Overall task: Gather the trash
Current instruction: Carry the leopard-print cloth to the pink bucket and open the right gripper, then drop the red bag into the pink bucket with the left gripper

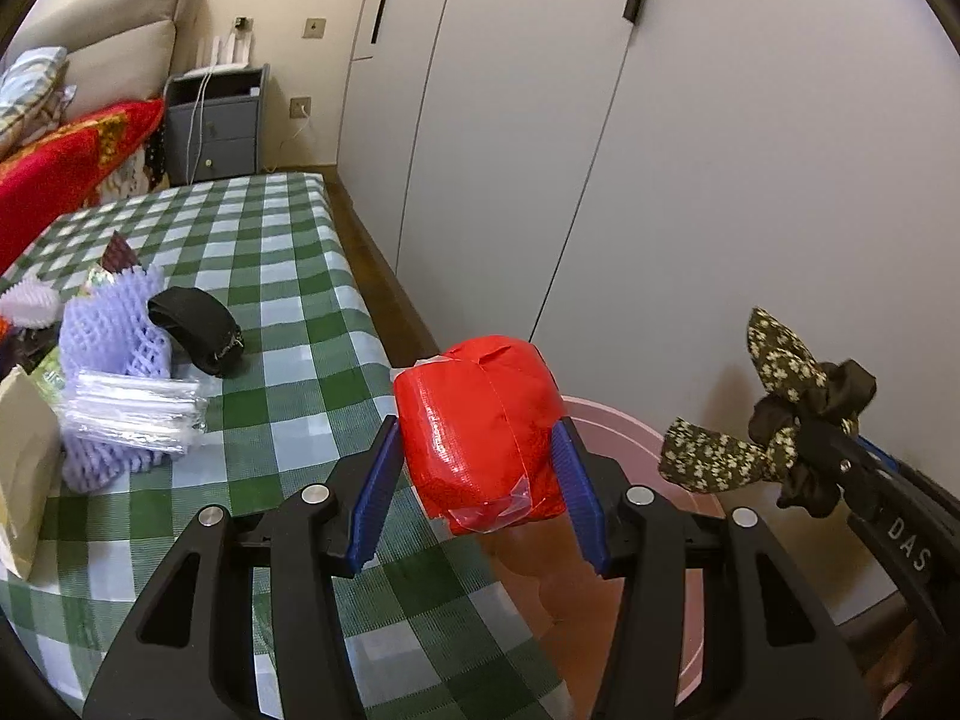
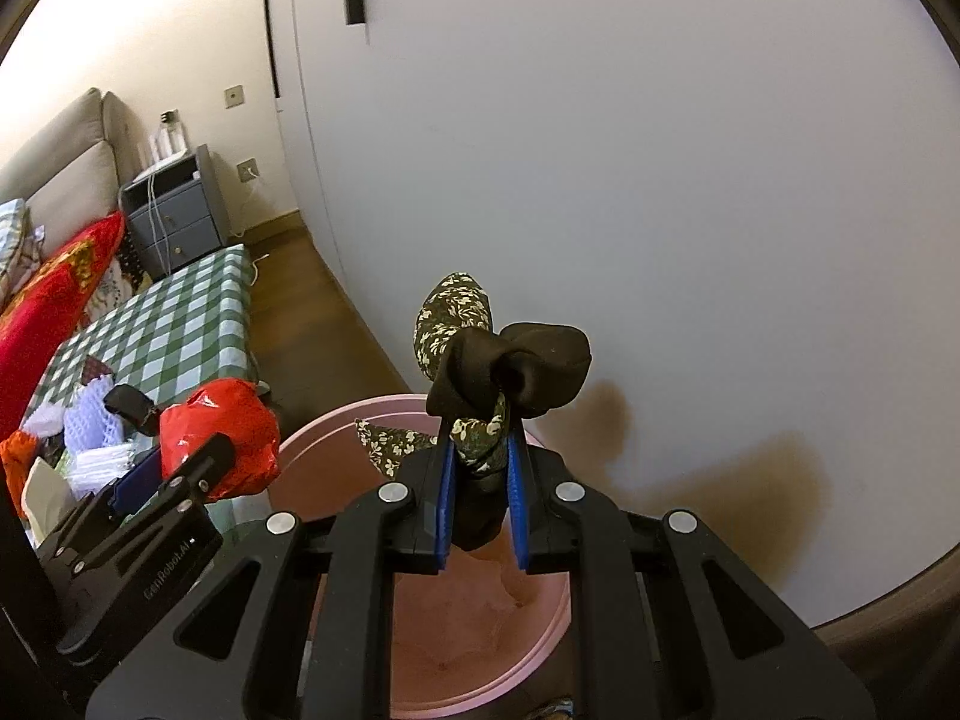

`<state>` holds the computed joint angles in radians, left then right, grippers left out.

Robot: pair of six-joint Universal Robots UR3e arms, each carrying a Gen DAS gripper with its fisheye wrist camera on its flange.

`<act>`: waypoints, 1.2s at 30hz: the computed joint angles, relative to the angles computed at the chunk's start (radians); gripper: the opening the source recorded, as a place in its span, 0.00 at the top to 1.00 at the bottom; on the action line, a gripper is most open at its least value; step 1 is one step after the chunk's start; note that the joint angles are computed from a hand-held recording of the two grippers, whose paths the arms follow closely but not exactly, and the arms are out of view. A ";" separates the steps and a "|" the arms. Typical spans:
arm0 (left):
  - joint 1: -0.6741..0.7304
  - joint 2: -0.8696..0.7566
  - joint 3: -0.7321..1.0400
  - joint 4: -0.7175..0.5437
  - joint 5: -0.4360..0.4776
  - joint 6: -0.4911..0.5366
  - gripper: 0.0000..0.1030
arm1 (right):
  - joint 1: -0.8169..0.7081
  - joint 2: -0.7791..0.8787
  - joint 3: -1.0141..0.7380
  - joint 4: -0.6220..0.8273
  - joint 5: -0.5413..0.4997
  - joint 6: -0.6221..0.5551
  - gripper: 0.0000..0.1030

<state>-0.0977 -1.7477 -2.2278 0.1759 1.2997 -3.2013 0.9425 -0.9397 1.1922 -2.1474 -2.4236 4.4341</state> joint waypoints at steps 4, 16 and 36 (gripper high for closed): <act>-0.010 -0.005 0.015 -0.003 -0.001 -0.022 0.51 | -0.001 0.011 -0.015 0.002 -0.002 -0.006 0.83; 0.080 0.065 -0.031 0.001 -0.099 -0.059 0.52 | 0.013 0.005 -0.015 0.012 -0.013 0.010 0.45; 0.383 0.665 -0.352 -0.243 -0.179 0.114 0.52 | 0.101 0.142 -0.283 -0.107 -0.059 -0.171 0.48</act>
